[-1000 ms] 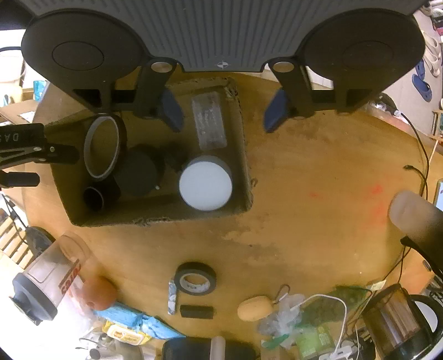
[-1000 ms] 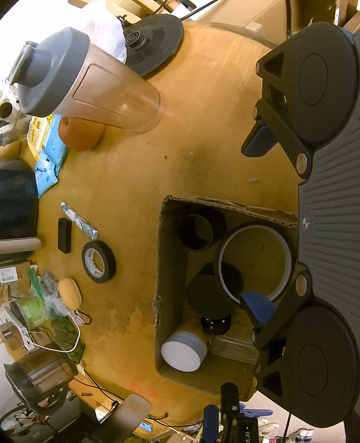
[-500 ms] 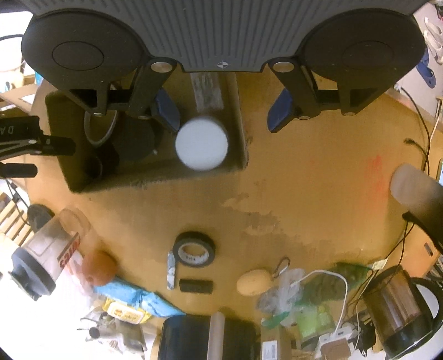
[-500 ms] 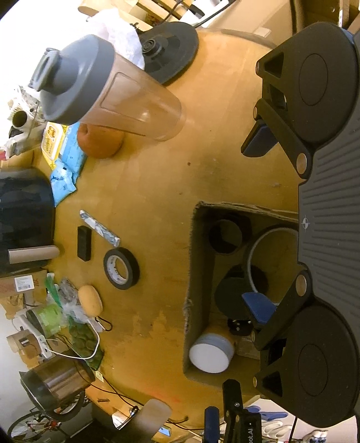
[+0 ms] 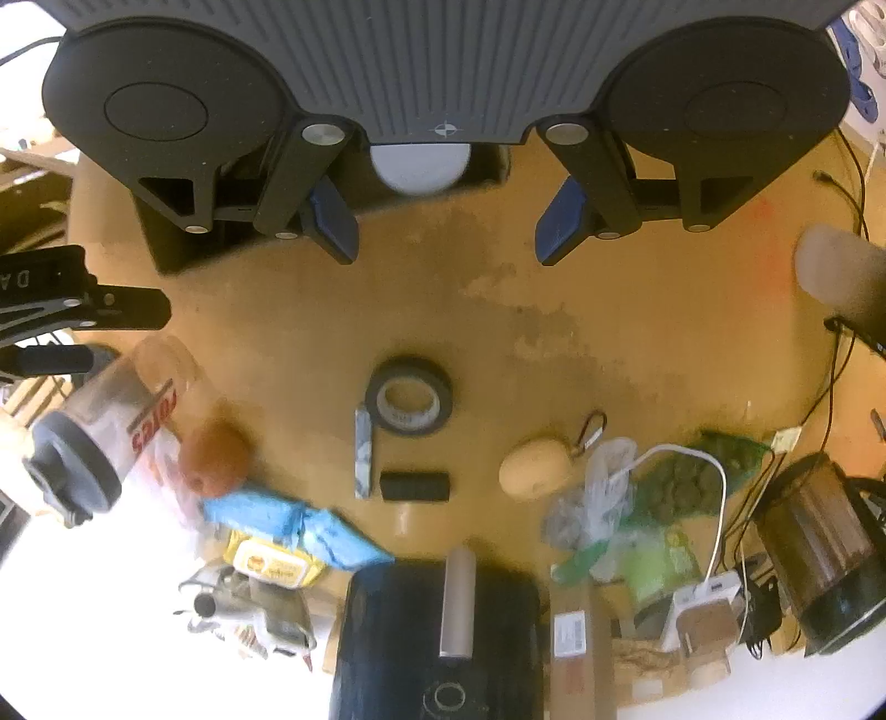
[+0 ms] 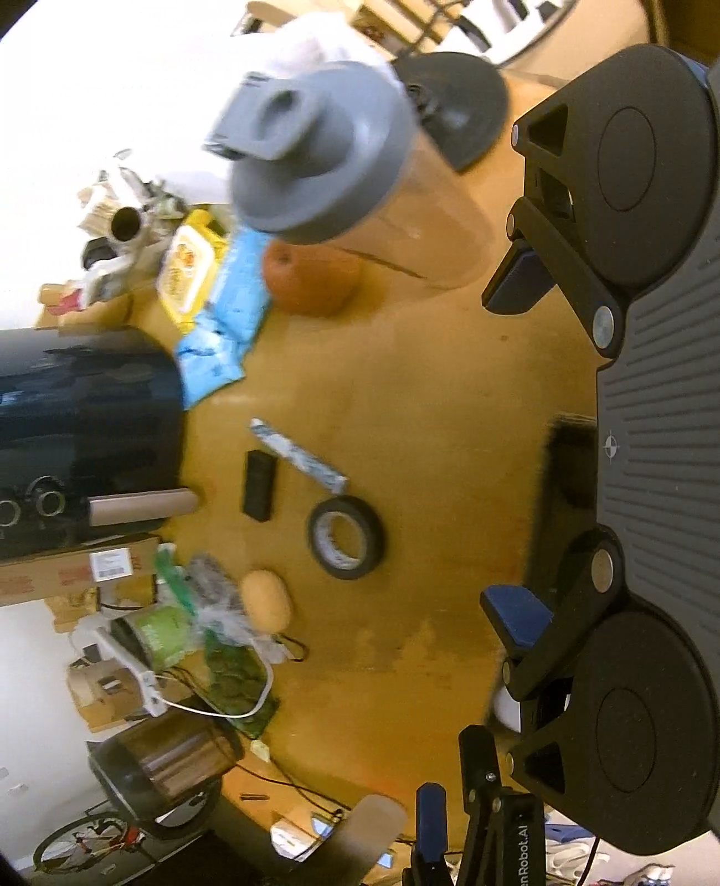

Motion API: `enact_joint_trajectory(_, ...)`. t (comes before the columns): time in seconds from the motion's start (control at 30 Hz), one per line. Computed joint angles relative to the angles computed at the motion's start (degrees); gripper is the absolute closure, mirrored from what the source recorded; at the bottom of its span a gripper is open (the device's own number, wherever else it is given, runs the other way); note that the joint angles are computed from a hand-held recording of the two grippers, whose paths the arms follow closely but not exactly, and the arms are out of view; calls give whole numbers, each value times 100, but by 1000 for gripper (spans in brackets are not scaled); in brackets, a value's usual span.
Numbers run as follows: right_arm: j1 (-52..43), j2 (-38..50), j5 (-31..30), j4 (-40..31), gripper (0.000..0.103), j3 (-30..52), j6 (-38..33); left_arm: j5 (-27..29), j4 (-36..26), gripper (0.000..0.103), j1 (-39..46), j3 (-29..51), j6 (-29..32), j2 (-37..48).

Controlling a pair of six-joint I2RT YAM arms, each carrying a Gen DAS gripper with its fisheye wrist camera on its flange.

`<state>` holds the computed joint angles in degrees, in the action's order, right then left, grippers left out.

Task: Organize rigid objects
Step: 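Withdraw both grippers from the box back over the table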

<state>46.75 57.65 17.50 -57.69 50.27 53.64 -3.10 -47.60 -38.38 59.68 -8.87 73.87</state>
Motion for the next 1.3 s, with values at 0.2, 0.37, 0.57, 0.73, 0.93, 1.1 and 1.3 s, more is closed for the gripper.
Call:
enact_joint_trajectory(0.2,-374,67,-79,545,0,-110,-508,238,167,33,163,91,48,91)
enact_joint_trajectory(0.37,-476,202,-174,1022,0,-270,-785,653,241,33,424,-10,74,85)
enact_joint_trajectory(0.57,-602,437,-313,1596,0,-425,-1149,900,209,33,676,-127,158,113)
enact_joint_trajectory(0.73,-678,706,-404,2036,0,-512,-1383,1026,212,33,842,-231,191,92)
enact_joint_trajectory(0.93,-750,1077,-579,2559,0,-568,-1692,1156,240,33,1036,-325,204,95)
enact_joint_trajectory(1.1,-849,1405,-716,2801,0,-459,-1896,1218,245,33,1188,-301,267,153)
enact_joint_trajectory(1.3,-1041,1754,-896,2969,0,-253,-2201,1239,254,33,1350,-204,345,276)
